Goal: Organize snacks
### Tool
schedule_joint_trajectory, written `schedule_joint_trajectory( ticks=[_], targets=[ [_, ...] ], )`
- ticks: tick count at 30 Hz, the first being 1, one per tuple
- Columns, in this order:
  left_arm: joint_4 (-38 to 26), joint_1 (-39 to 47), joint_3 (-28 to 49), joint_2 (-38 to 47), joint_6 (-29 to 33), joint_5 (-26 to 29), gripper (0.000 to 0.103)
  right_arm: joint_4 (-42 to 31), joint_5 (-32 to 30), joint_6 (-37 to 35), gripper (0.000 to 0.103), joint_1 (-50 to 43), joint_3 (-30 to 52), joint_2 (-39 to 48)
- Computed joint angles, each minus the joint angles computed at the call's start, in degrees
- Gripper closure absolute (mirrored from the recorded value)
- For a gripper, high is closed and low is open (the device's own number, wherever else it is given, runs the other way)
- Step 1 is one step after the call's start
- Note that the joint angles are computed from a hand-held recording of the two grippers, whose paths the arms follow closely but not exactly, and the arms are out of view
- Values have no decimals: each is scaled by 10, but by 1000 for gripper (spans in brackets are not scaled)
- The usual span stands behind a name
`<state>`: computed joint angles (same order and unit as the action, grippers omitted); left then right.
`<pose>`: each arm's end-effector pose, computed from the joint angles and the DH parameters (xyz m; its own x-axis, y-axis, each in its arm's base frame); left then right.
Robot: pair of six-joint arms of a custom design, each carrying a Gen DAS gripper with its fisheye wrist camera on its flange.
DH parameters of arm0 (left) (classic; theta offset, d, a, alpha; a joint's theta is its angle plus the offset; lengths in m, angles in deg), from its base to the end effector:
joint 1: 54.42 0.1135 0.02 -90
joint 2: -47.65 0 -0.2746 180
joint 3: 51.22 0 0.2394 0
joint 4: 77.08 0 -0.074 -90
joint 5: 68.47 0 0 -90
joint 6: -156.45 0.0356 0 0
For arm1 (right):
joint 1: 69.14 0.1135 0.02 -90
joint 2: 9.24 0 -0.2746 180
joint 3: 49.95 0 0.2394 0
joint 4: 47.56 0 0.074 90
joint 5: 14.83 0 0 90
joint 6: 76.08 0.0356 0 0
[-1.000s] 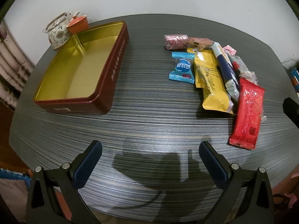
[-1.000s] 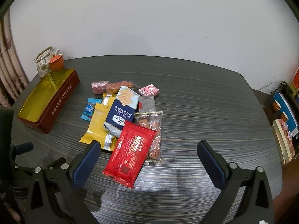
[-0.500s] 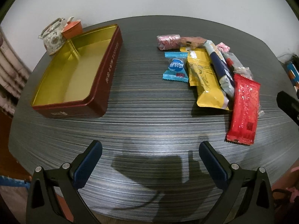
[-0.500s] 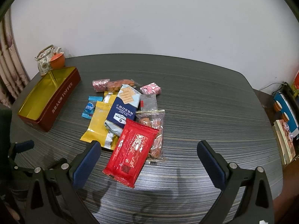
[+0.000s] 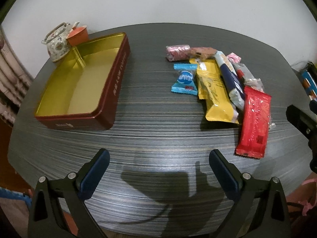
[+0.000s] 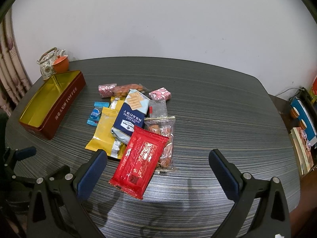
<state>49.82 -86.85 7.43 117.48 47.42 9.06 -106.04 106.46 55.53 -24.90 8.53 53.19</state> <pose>0.1792 -0.1047 0.2269 -0.8638 0.1716 -0.4737 0.1723 0.9841 0.0424 0.1419 0.1124 0.2479 -0.7564 0.0555 -0.6518 0.1047 0.9938 -0.0369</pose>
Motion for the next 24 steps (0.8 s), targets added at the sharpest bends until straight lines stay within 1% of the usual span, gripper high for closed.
schedule_joint_trajectory(
  ticks=[8,14,19,24],
  targets=[
    [-6,5,0,10,-7,-16,3,0,0,7,1,6,0,3],
    [-8,19,-1,10,-2,-15,3,4,1,13,3,11,-4,8],
    [-5,38,-9,1,3,-7,3,2,-3,18,18,14,-5,13],
    [0,52,-16,-10,12,-1,3,7,-13,16,24,16,-9,25]
  ],
)
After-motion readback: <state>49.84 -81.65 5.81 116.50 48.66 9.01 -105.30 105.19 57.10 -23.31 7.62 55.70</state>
